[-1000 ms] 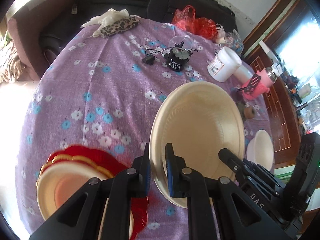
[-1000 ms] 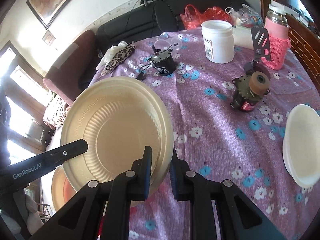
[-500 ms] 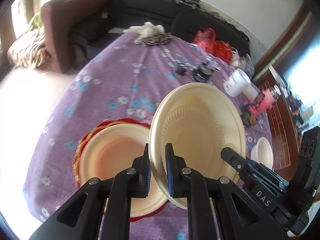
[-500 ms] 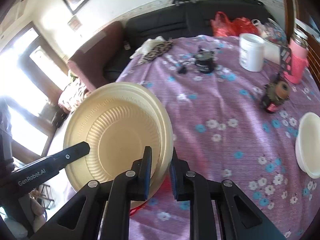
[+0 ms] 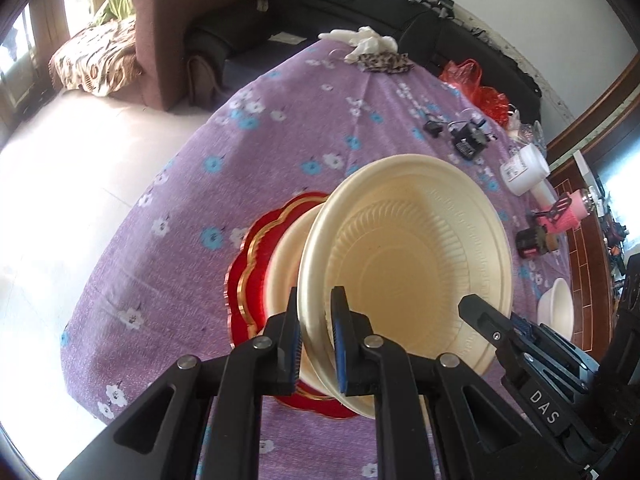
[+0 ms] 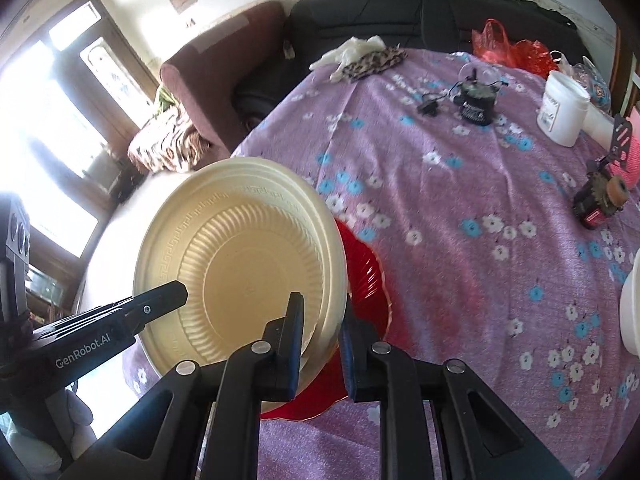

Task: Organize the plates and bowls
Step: 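Lower the second cream bowl into the stacked bowl and open both grippers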

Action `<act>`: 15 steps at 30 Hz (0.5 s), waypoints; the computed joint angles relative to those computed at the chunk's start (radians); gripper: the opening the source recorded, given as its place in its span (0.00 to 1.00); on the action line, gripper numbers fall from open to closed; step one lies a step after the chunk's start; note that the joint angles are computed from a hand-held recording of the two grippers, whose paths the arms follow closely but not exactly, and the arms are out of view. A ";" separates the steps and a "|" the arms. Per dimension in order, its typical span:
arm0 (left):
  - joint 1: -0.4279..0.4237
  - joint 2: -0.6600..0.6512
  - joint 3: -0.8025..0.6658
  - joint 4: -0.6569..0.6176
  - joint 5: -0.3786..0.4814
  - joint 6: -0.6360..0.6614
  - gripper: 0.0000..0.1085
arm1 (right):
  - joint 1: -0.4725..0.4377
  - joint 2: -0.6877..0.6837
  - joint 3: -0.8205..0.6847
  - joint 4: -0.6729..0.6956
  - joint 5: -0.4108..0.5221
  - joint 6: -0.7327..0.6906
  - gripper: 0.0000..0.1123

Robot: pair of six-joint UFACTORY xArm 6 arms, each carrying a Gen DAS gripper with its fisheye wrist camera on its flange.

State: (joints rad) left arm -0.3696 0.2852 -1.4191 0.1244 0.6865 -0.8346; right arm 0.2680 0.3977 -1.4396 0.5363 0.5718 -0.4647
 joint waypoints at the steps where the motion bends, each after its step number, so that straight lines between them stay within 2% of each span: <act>1: 0.003 0.000 0.005 -0.002 0.001 0.004 0.12 | 0.005 0.005 -0.001 -0.013 -0.001 0.010 0.16; 15: 0.023 0.017 0.005 -0.043 -0.011 0.073 0.12 | 0.027 0.025 -0.017 -0.100 -0.024 0.110 0.16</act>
State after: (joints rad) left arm -0.3463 0.3024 -1.4140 0.0815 0.6759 -0.7614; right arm 0.2952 0.4227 -1.4566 0.4363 0.5480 -0.3546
